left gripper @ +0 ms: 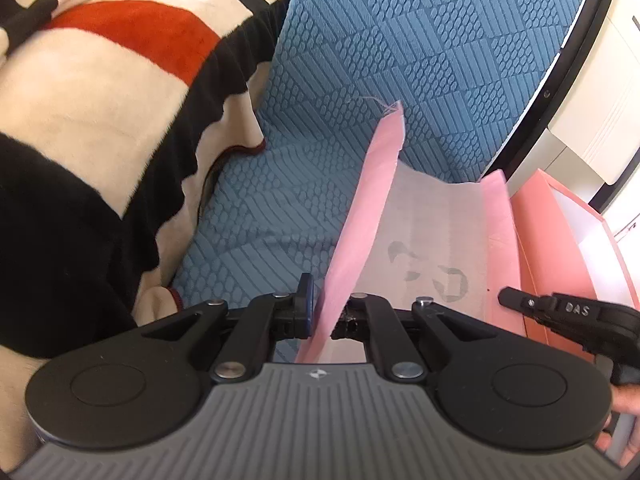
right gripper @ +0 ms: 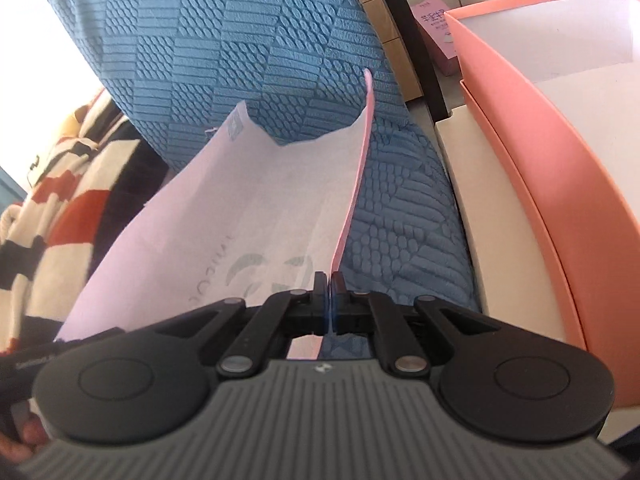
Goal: Organize objects
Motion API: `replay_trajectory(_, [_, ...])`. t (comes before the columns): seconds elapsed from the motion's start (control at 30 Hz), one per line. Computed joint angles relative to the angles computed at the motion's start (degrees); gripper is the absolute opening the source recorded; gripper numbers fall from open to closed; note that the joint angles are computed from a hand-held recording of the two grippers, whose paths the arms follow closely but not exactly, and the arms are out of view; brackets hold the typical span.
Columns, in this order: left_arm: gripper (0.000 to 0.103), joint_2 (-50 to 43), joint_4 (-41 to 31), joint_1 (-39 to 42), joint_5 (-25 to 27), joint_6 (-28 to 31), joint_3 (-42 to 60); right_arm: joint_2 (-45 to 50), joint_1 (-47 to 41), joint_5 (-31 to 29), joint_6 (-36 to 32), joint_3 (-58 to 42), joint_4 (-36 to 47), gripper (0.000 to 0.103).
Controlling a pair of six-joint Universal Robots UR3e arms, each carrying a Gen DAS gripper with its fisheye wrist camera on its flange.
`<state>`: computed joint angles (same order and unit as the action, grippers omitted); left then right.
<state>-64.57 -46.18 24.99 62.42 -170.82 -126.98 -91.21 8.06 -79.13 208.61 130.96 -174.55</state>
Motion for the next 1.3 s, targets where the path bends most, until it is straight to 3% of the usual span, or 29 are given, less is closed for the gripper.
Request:
replay_trajectory(0.27, [0.008,-3.9,5.3,-0.6,0.8,0.7,-1.5,6.4,-0.6,-1.1,-6.1,-6.9,3.7,0.004])
replay_trajectory(0.4, [0.008,-7.2,5.9,0.0,1.8,-0.3,-0.6,8.9,-1.0,-0.6,-8.5,-10.4,10.4,0.004])
replay_trajectory(0.6, [0.008,-11.8,8.9,-0.6,4.1,-3.1,1.4,10.5,-1.4,0.7,-6.8,-9.7,11.4,0.004])
replay_trajectory(0.87, [0.008,-21.7,12.0,-5.2,11.4,-6.6,7.6,10.5,-1.3,0.3,-5.9,-9.3,10.9,0.004])
replay_trajectory(1.0, [0.009,-22.1,12.5,-5.7,11.7,-5.8,8.3,10.4,-1.9,1.3,-5.4,-9.2,10.4,0.004])
replay_trajectory(1.1, [0.024,-19.5,12.0,-4.9,9.8,-5.7,7.3,10.3,-1.9,1.8,-4.9,-9.2,10.4,0.004])
replay_trajectory(1.17, [0.044,-16.5,11.0,-4.1,8.6,-4.6,6.4,10.5,-2.3,2.6,-4.5,-9.2,10.3,0.004])
replay_trajectory(1.3, [0.051,-10.8,7.7,-2.7,6.1,-3.1,5.9,10.6,-2.8,4.5,-4.2,-9.2,10.1,0.004])
